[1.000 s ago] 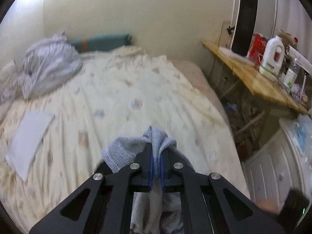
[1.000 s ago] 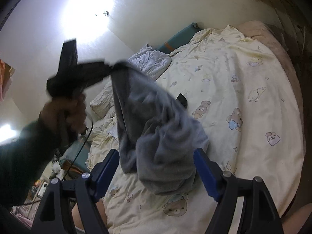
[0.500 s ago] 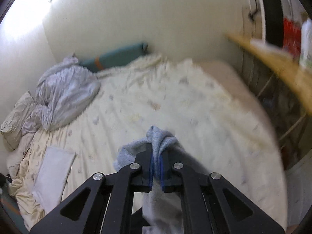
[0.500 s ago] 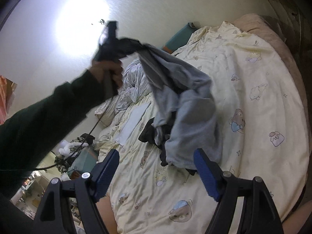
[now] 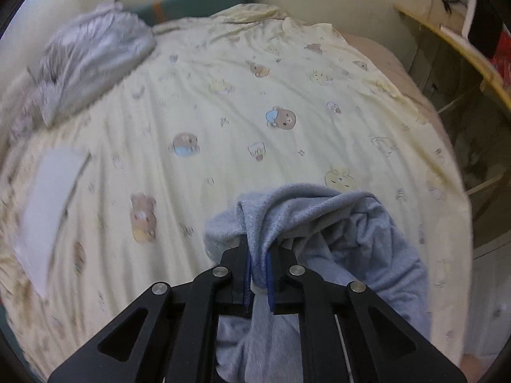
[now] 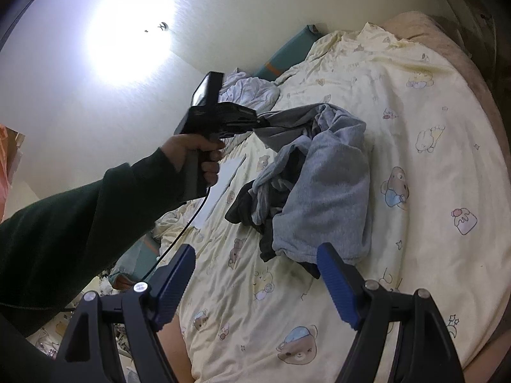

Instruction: Fold clothes

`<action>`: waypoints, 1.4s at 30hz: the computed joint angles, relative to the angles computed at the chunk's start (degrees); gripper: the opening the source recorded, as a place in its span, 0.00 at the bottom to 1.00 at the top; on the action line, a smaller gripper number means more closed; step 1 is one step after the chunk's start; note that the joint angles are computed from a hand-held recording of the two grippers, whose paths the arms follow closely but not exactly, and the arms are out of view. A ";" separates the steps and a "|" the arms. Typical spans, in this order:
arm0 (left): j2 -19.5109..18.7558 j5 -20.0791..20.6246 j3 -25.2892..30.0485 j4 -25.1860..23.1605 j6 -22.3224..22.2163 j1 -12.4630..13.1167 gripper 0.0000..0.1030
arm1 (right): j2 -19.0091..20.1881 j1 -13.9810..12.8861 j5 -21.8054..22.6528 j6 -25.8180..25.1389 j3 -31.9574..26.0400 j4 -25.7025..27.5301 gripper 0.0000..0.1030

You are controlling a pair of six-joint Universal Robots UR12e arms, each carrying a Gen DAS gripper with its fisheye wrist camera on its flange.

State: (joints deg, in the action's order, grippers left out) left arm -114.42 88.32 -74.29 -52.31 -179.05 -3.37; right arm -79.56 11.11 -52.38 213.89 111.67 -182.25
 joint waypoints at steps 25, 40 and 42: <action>13.56 -19.77 -21.99 4.35 8.16 5.74 0.91 | -0.50 1.58 -3.15 -2.86 -0.70 6.34 0.77; 11.05 3.11 -19.09 17.72 7.28 1.80 0.05 | -0.19 1.00 -2.20 -0.59 -0.72 5.81 0.77; 11.25 3.80 -18.11 19.73 7.11 2.32 0.05 | -0.27 1.03 -1.94 -0.70 -0.66 5.89 0.77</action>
